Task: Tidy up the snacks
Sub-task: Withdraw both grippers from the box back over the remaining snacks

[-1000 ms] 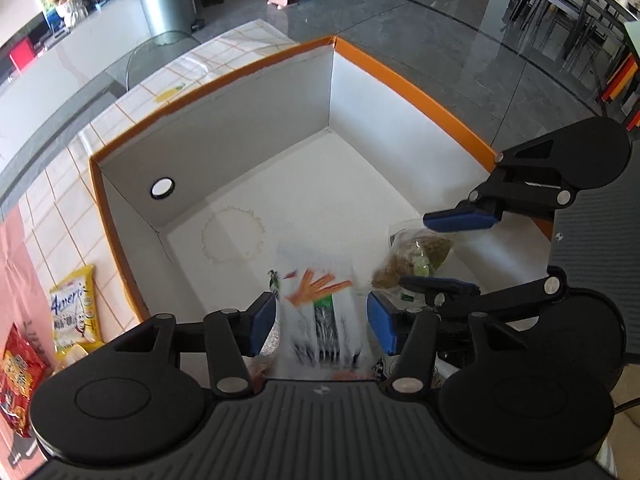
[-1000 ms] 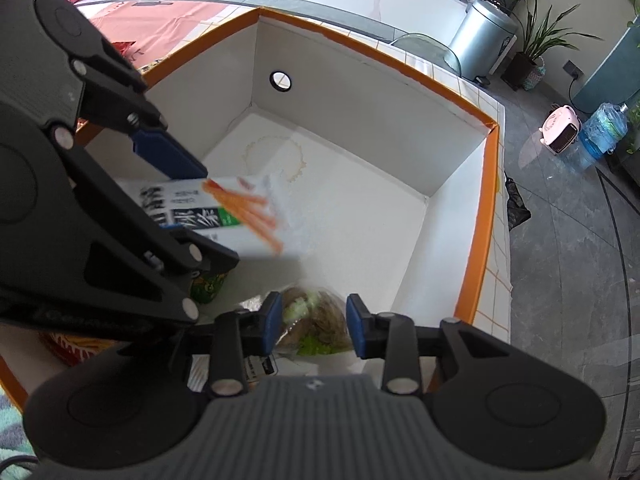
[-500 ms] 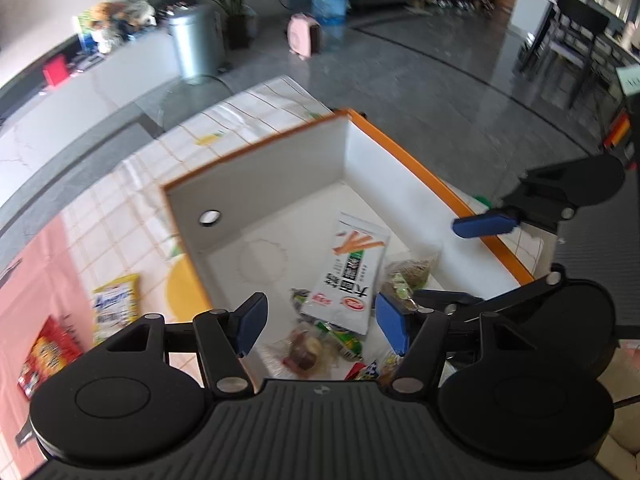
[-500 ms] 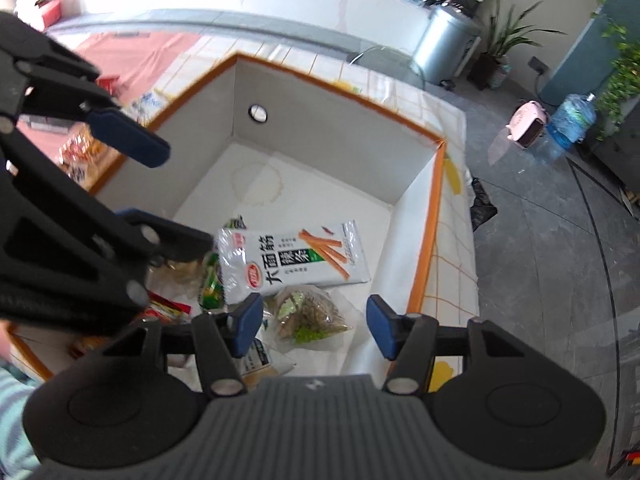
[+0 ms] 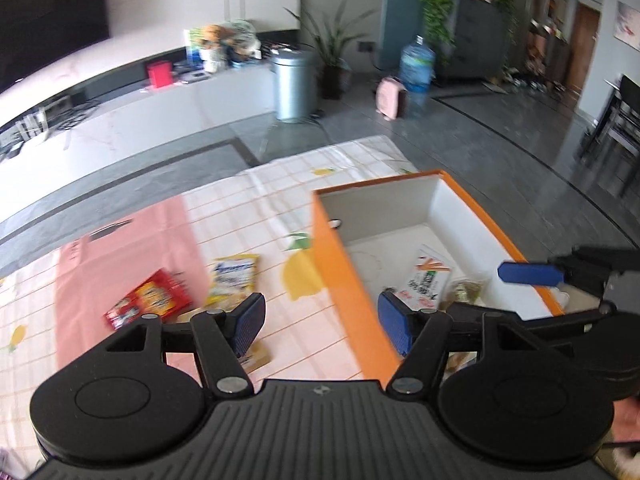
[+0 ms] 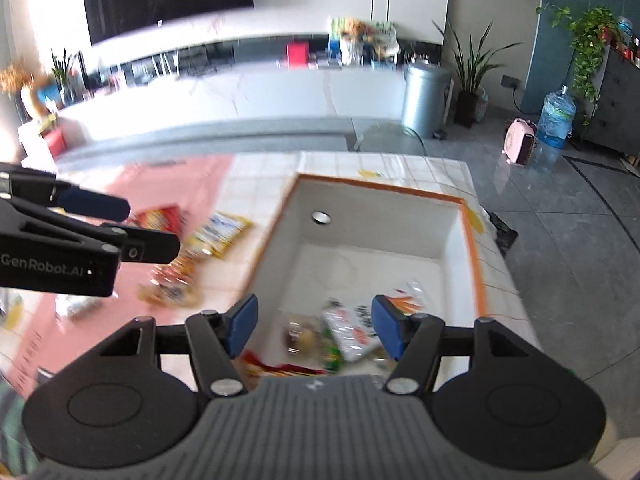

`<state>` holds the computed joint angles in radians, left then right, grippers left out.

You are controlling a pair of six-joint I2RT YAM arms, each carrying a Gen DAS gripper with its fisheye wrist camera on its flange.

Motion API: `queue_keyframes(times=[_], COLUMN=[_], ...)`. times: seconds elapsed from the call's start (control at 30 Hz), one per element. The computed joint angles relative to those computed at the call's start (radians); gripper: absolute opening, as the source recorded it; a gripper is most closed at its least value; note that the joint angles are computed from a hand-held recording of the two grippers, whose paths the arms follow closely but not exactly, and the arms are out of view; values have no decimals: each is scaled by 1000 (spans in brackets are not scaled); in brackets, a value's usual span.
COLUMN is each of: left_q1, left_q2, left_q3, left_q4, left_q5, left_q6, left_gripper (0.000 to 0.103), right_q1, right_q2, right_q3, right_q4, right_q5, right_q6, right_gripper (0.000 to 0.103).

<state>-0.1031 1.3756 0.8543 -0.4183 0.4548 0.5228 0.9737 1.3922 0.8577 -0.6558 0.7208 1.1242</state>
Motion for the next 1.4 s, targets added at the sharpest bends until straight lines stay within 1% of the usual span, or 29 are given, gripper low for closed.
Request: queue_keyframes(times=[0.1, 0.2, 0.37, 0.43, 0.5, 0.6, 0.7, 0.9, 1.0, 1.07, 1.2, 1.4], left_q1=[84, 176, 343, 405, 461, 535, 588, 632, 630, 613, 572, 489], left_q2=[-31, -36, -24, -6, 20, 70, 135, 237, 278, 304, 346, 440], left_q3=[-15, -19, -8, 4, 20, 48, 70, 114, 131, 138, 144, 180], left_q4=[-9, -22, -45, -61, -84, -129, -131, -142, -136, -118, -70, -10], left_q5=[14, 41, 125, 154, 174, 170, 158, 103, 93, 84, 51, -26], left_q6=[38, 68, 99, 121, 168, 255, 295, 372, 384, 385, 406, 417], left_gripper=[76, 76, 76, 76, 76, 76, 76, 76, 79, 80, 80, 81], right_q1=[61, 118, 177, 188, 195, 206, 207, 188, 168, 154, 127, 64], right_q2=[70, 175, 331, 380, 421, 476, 528, 622, 649, 663, 692, 729], right_q3=[42, 130, 268, 310, 346, 385, 418, 483, 498, 498, 485, 466], right_q4=[34, 19, -1, 3, 9, 25, 55, 104, 134, 161, 230, 334], right_q5=[41, 96, 153, 149, 142, 114, 83, 26, -1, -15, -33, -85], right_q6=[89, 170, 229, 230, 230, 233, 217, 174, 149, 132, 101, 18], right_gripper=[61, 61, 61, 61, 61, 61, 61, 62, 63, 65, 66, 69])
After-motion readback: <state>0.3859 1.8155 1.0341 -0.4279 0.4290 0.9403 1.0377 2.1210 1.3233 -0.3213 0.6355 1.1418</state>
